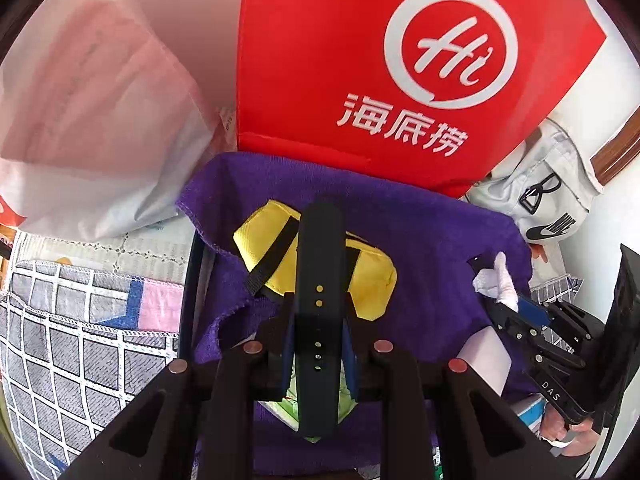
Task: Organize soft objects
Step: 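Lower the strap onto the towel and open the left tool while the right tool releases the cloth, then grasp the white block beside the blue wipes box with the right tool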
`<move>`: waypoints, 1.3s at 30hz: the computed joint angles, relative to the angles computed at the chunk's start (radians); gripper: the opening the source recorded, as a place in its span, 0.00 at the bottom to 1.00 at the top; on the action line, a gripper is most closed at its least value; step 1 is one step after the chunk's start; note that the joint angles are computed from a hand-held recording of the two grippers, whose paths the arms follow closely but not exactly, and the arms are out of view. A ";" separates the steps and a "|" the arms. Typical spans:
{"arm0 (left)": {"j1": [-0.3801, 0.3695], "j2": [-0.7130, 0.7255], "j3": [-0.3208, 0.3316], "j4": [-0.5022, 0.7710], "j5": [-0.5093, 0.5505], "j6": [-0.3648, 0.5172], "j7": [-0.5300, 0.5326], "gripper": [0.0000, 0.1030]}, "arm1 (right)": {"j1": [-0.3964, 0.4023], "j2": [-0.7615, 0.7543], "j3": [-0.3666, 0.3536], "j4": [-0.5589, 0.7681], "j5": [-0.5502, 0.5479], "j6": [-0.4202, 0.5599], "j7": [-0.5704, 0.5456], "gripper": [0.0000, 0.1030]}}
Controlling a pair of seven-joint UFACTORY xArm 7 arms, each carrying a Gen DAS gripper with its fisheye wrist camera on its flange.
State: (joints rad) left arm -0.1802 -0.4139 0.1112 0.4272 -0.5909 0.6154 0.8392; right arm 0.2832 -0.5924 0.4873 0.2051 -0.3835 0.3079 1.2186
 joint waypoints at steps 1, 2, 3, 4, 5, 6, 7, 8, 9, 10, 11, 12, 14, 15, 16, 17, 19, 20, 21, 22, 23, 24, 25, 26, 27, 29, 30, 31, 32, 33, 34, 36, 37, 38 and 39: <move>-0.001 0.003 -0.001 0.000 0.000 0.002 -0.001 0.19 | 0.004 0.002 -0.005 -0.001 0.002 0.004 -0.005 0.23; 0.000 0.007 -0.004 0.000 0.006 0.006 -0.003 0.19 | 0.007 0.003 -0.008 -0.003 0.004 0.003 -0.006 0.23; 0.000 0.008 -0.005 -0.002 0.007 0.006 -0.002 0.19 | 0.009 0.004 -0.012 -0.007 0.007 -0.001 -0.007 0.23; 0.000 0.007 -0.008 -0.006 0.009 0.001 -0.001 0.19 | 0.020 0.004 -0.028 -0.015 0.016 -0.005 -0.015 0.23; -0.002 0.006 -0.013 -0.009 0.010 -0.006 -0.004 0.19 | 0.031 0.003 -0.041 -0.021 0.026 -0.007 -0.024 0.24; -0.004 0.008 -0.017 -0.012 0.012 -0.013 -0.008 0.19 | 0.034 0.004 -0.047 -0.024 0.033 -0.008 -0.028 0.24; -0.007 0.007 -0.020 -0.015 0.015 -0.017 -0.011 0.19 | 0.038 0.005 -0.052 -0.027 0.040 -0.007 -0.034 0.24; -0.009 0.005 -0.020 -0.018 0.015 -0.019 -0.012 0.19 | 0.044 0.005 -0.057 -0.030 0.046 -0.010 -0.041 0.25; -0.011 0.004 -0.020 -0.020 0.015 -0.022 -0.015 0.19 | 0.051 0.000 -0.062 -0.035 0.053 -0.012 -0.047 0.31; -0.011 0.003 -0.024 -0.023 0.020 -0.026 -0.023 0.20 | 0.055 -0.006 -0.063 -0.038 0.060 -0.011 -0.048 0.36; -0.010 0.001 -0.027 -0.025 0.028 -0.027 -0.034 0.22 | 0.055 -0.019 -0.053 -0.038 0.064 0.004 -0.041 0.44; -0.009 -0.005 -0.028 -0.027 0.033 -0.026 -0.043 0.30 | 0.059 -0.042 -0.043 -0.040 0.068 0.028 -0.030 0.48; -0.005 -0.034 -0.025 -0.041 0.041 -0.029 -0.059 0.47 | 0.083 -0.086 -0.044 -0.045 0.083 0.067 -0.020 0.50; -0.003 -0.055 -0.021 -0.049 0.046 -0.033 -0.064 0.56 | 0.101 -0.117 -0.050 -0.052 0.095 0.085 -0.015 0.50; -0.004 -0.076 -0.016 -0.058 0.049 -0.035 -0.066 0.57 | 0.119 -0.144 -0.057 -0.056 0.106 0.107 -0.014 0.50; -0.001 -0.099 -0.014 -0.067 0.060 -0.034 -0.072 0.57 | 0.132 -0.167 -0.057 -0.057 0.115 0.130 -0.010 0.52; 0.015 -0.147 -0.014 -0.082 0.097 -0.019 -0.100 0.57 | 0.158 -0.215 -0.047 -0.053 0.129 0.192 0.006 0.54; 0.023 -0.175 -0.008 -0.089 0.114 -0.004 -0.109 0.57 | 0.170 -0.236 -0.031 -0.044 0.134 0.230 0.022 0.54; 0.032 -0.208 0.002 -0.098 0.132 0.015 -0.113 0.57 | 0.189 -0.267 -0.017 -0.038 0.140 0.270 0.041 0.54; 0.044 -0.244 0.008 -0.108 0.151 0.034 -0.119 0.57 | 0.207 -0.296 0.001 -0.032 0.145 0.305 0.065 0.54; 0.058 -0.286 0.014 -0.123 0.170 0.052 -0.125 0.57 | 0.231 -0.332 0.011 -0.030 0.151 0.344 0.084 0.54; 0.074 -0.335 0.019 -0.139 0.191 0.069 -0.132 0.57 | 0.248 -0.352 0.026 -0.021 0.155 0.373 0.107 0.54; 0.089 -0.376 0.030 -0.152 0.208 0.087 -0.134 0.57 | 0.275 -0.376 0.045 -0.005 0.163 0.416 0.129 0.54; 0.107 -0.417 0.048 -0.160 0.228 0.112 -0.129 0.57 | 0.282 -0.373 0.062 0.010 0.162 0.431 0.149 0.54; 0.129 -0.461 0.067 -0.168 0.248 0.145 -0.122 0.57 | 0.301 -0.382 0.085 0.031 0.166 0.468 0.175 0.54; 0.167 -0.535 0.101 -0.180 0.276 0.207 -0.105 0.57 | 0.320 -0.366 0.120 0.070 0.167 0.497 0.217 0.55; 0.185 -0.561 0.114 -0.182 0.287 0.232 -0.098 0.57 | 0.336 -0.358 0.142 0.093 0.171 0.518 0.241 0.55; 0.212 -0.602 0.126 -0.190 0.304 0.269 -0.091 0.57 | 0.343 -0.342 0.161 0.114 0.171 0.528 0.263 0.55; 0.234 -0.624 0.140 -0.189 0.318 0.299 -0.079 0.57 | 0.354 -0.328 0.179 0.132 0.173 0.539 0.284 0.56; 0.261 -0.659 0.152 -0.196 0.333 0.336 -0.070 0.57 | 0.367 -0.316 0.195 0.146 0.174 0.548 0.305 0.57; 0.289 -0.694 0.165 -0.204 0.347 0.371 -0.060 0.57 | 0.377 -0.293 0.221 0.171 0.177 0.559 0.333 0.58; 0.341 -0.747 0.191 -0.213 0.377 0.437 -0.030 0.57 | 0.391 -0.257 0.252 0.206 0.172 0.576 0.374 0.58; 0.364 -0.776 0.197 -0.223 0.387 0.466 -0.018 0.57 | 0.393 -0.232 0.280 0.228 0.170 0.586 0.407 0.59; 0.397 -0.807 0.212 -0.231 0.406 0.502 0.001 0.57 | 0.400 -0.216 0.292 0.240 0.166 0.589 0.431 0.61; 0.423 -0.829 0.224 -0.236 0.420 0.529 0.019 0.57 | 0.404 -0.195 0.312 0.254 0.161 0.593 0.460 0.62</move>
